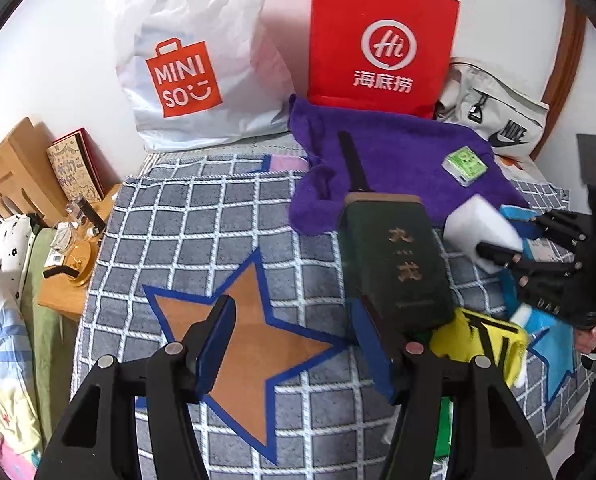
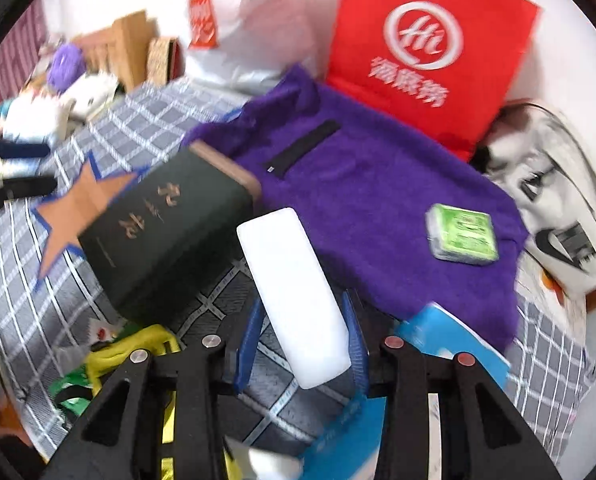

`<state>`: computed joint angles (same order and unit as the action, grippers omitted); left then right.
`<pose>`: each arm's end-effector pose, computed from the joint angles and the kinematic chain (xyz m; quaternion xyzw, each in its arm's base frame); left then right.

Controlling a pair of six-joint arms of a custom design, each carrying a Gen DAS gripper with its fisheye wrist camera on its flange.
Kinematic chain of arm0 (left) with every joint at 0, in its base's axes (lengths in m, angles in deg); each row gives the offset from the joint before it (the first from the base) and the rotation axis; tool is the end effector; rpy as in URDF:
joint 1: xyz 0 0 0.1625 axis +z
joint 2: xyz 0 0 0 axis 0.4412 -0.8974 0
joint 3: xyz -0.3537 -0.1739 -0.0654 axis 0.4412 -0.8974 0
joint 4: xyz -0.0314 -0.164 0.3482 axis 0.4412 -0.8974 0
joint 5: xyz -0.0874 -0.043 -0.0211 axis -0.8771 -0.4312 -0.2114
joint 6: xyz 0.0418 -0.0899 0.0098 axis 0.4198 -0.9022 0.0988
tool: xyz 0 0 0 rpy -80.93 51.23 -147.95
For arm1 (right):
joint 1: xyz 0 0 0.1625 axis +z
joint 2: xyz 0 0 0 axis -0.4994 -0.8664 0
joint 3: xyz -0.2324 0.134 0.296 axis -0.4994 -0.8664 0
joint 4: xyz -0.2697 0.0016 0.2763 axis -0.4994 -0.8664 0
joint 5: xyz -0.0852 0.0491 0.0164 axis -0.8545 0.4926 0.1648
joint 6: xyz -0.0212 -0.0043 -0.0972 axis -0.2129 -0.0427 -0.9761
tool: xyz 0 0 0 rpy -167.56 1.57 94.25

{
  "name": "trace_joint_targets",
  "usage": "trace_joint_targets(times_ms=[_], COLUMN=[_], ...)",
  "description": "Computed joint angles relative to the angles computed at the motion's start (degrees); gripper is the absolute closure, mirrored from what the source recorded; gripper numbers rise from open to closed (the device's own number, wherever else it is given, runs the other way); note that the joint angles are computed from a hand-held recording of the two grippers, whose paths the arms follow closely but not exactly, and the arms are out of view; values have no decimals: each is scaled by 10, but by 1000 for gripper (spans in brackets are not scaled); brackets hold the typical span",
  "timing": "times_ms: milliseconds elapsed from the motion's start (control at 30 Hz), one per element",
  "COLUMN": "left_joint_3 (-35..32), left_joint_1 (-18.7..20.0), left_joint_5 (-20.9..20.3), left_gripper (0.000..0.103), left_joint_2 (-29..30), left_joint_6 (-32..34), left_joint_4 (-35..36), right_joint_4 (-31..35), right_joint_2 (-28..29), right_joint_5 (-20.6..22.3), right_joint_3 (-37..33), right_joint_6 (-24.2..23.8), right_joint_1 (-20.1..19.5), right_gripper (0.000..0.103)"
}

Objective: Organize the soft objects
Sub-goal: 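Grasp the yellow mesh pouch with the left gripper while the right lifts the sponge block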

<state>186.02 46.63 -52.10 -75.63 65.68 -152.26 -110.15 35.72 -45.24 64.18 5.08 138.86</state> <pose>0.0232 -0.6089 0.2992 0.1572 0.8885 -0.2444 0.3552 0.3102 -0.6793 -0.0735 0.3240 -0.8780 0.1364 0.3249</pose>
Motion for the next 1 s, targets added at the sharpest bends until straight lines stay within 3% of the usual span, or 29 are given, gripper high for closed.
trace_joint_targets(times_ms=[433,700,1000], left_joint_3=[123,162,142], left_joint_1=[-37,-46,-41], left_joint_5=[-25,-43,-81], left_gripper=[43,40,40], left_joint_2=[-58,-42,8], left_joint_6=[-61,-42,-10], left_joint_4=[-29,-73,-101], right_joint_4=[-196,-280,-290], right_joint_2=[-157,-224,-256], right_joint_5=[32,26,42], right_joint_3=[270,413,500], right_joint_6=[142,156,165], right_joint_1=[5,0,-22], right_gripper=[64,64,64])
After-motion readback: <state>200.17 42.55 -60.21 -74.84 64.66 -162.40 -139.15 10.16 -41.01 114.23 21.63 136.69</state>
